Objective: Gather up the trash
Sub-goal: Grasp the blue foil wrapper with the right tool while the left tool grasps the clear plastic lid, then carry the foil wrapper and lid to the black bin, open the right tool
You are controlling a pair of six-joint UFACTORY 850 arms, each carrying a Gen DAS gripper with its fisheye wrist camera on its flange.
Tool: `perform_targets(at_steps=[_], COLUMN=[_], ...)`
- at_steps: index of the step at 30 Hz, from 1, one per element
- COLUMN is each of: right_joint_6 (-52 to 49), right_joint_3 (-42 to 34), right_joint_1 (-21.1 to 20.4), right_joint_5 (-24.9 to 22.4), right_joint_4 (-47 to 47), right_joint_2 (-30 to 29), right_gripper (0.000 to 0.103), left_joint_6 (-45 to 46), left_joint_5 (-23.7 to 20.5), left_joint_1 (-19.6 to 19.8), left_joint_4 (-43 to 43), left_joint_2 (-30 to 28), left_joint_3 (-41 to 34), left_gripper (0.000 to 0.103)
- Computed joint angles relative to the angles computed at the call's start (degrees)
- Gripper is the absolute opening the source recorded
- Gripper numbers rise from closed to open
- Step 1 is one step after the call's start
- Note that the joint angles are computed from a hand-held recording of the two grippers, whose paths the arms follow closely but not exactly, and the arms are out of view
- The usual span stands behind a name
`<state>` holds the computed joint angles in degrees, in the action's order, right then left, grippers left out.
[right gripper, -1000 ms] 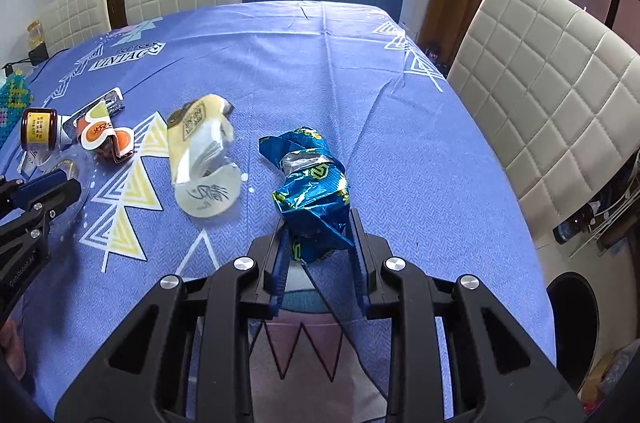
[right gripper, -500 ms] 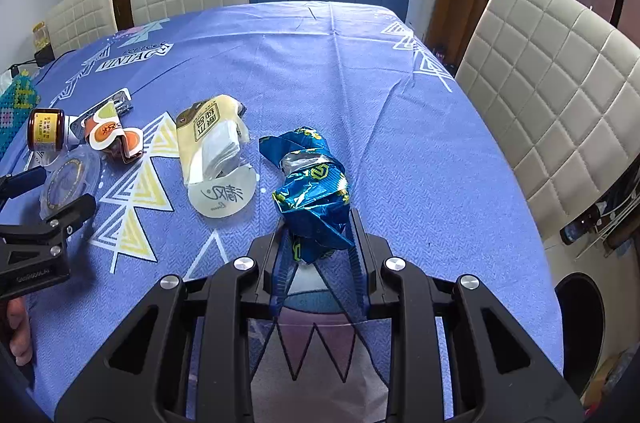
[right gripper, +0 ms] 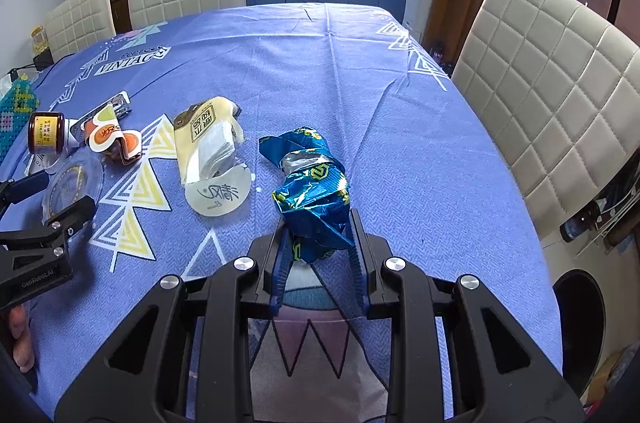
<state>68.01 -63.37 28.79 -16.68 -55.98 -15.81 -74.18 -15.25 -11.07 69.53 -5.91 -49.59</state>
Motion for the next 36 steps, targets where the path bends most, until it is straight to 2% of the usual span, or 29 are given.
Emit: perform_targets(at_steps=[10, 19, 26, 36], right_joint_6=[4.29, 10.10, 13.54, 15.34], right_joint_3=[4.12, 9.94, 14.59, 21.33], right_joint_1=[-0.23, -2.02, -4.54, -10.67], right_joint_5=[-1.05, -1.59, -1.74, -1.93], right_joint_4=[-4.40, -9.56, -12.59, -13.38], right_joint_2=[4.33, 10.32, 15.14, 21.70], right_gripper=[0.028, 0.028, 0.028, 0.028], left_joint_6=[-2.00, -4.23, -4.73, -3.91], left_joint_5=[-0.31, -2.29, -3.95, -4.18], left_joint_1=[-4.30, -9.57, -14.34, -21.17], left_joint_4=[3.33, 6.20, 6.96, 7.25], left_joint_2=[1.85, 3.26, 3.05, 0.04], left_joint_3=[0.65, 0.70, -0.27, -3.93], left_gripper=[0.082, 0.082, 0.082, 0.082])
